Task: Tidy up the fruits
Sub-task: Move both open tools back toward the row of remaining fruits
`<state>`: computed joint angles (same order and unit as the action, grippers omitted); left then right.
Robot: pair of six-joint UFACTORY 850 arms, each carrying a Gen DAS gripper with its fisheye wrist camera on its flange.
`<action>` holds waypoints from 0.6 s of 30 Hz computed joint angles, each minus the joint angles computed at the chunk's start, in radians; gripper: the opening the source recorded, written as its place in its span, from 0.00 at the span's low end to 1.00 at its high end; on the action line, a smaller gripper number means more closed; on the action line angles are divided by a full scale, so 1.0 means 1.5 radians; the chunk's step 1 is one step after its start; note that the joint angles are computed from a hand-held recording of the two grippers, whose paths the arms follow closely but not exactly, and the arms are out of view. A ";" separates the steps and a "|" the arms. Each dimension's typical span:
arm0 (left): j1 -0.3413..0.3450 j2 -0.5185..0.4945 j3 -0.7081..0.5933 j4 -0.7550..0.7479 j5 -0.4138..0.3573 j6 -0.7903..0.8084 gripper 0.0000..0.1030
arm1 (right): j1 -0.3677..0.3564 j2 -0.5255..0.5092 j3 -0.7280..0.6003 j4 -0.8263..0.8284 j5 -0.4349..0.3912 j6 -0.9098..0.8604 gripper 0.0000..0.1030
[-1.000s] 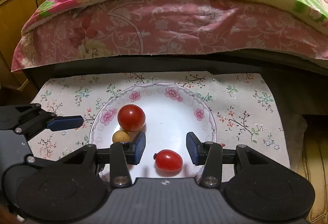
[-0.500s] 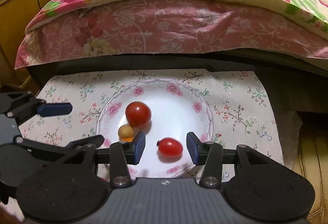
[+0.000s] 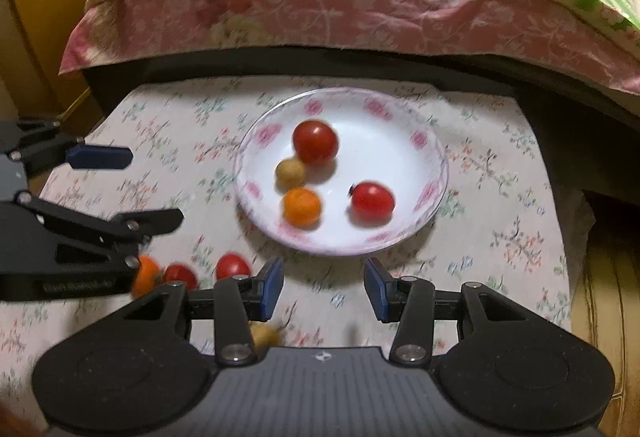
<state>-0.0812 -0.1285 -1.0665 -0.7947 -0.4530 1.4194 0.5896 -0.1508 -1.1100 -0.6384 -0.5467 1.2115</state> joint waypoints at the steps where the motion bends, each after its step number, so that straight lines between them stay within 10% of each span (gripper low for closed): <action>1: 0.004 0.004 0.004 0.000 -0.004 0.002 0.72 | 0.003 0.001 0.001 0.009 -0.002 -0.010 0.43; 18: 0.075 0.010 0.042 0.026 -0.052 0.062 0.74 | 0.028 -0.023 -0.007 0.124 -0.012 -0.162 0.43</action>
<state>0.0315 -0.1129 -1.0037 -0.7562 -0.5317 1.5130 0.6315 -0.1853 -1.1205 -0.4517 -0.5643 0.9686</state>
